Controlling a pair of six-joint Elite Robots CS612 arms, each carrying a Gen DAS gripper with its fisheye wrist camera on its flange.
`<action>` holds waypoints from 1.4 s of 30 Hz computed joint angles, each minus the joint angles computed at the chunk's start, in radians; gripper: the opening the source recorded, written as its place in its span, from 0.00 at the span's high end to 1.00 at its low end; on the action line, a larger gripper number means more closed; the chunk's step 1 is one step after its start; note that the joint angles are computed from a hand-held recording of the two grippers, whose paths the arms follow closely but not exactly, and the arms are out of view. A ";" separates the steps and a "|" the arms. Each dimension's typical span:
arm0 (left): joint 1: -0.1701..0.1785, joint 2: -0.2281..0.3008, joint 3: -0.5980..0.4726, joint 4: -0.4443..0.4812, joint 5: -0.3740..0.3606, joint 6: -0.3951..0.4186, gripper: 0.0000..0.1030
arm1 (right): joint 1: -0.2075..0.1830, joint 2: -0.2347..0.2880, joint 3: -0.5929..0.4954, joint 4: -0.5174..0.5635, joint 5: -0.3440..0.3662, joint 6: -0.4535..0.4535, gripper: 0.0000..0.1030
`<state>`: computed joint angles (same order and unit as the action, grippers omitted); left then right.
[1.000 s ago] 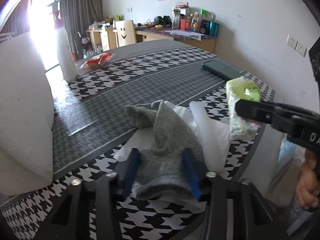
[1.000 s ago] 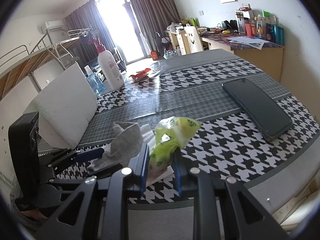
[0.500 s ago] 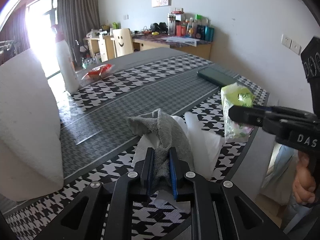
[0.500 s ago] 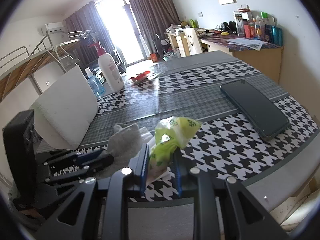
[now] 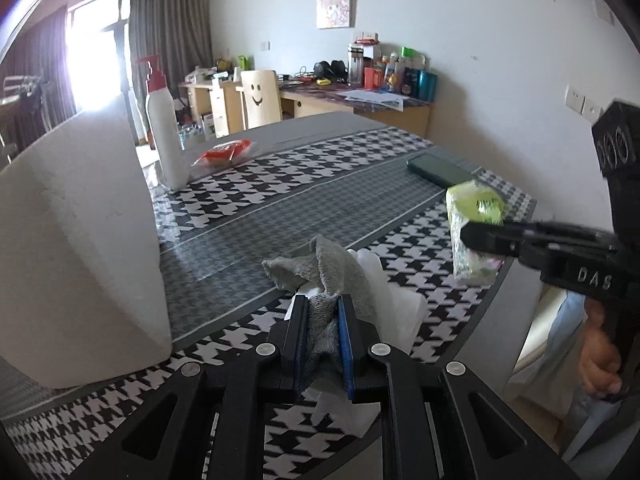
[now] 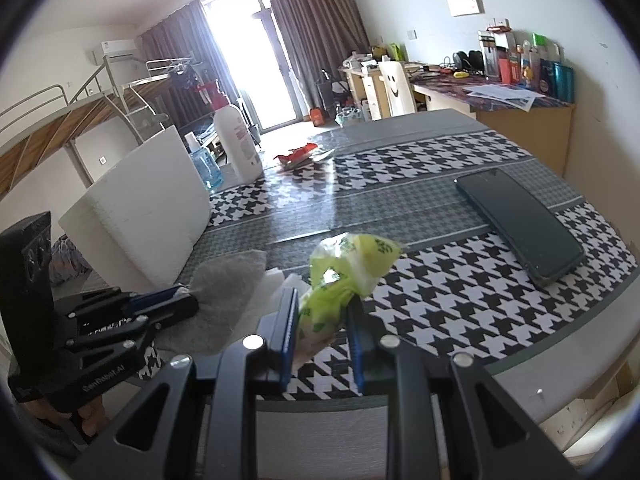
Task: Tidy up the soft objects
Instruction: 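Grasp the grey sock with the left gripper while the right gripper holds the green packet, then lift the grey sock toward the foam box with the left gripper while the right gripper carries the packet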
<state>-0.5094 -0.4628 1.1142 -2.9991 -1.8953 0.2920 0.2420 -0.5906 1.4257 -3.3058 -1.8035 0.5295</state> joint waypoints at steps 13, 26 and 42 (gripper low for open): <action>-0.010 0.002 0.013 -0.040 0.025 0.012 0.38 | 0.005 0.005 -0.015 0.007 0.007 -0.022 0.74; -0.015 0.040 -0.067 0.115 0.053 -0.003 0.58 | 0.004 0.006 -0.018 0.019 0.016 -0.021 0.74; -0.007 0.045 -0.075 0.129 0.035 -0.030 0.91 | 0.007 0.010 -0.027 0.033 0.016 -0.021 0.74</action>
<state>-0.5160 -0.4181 1.0389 -2.8703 -1.8604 0.2617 0.2488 -0.5803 1.3985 -3.2724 -1.7878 0.5083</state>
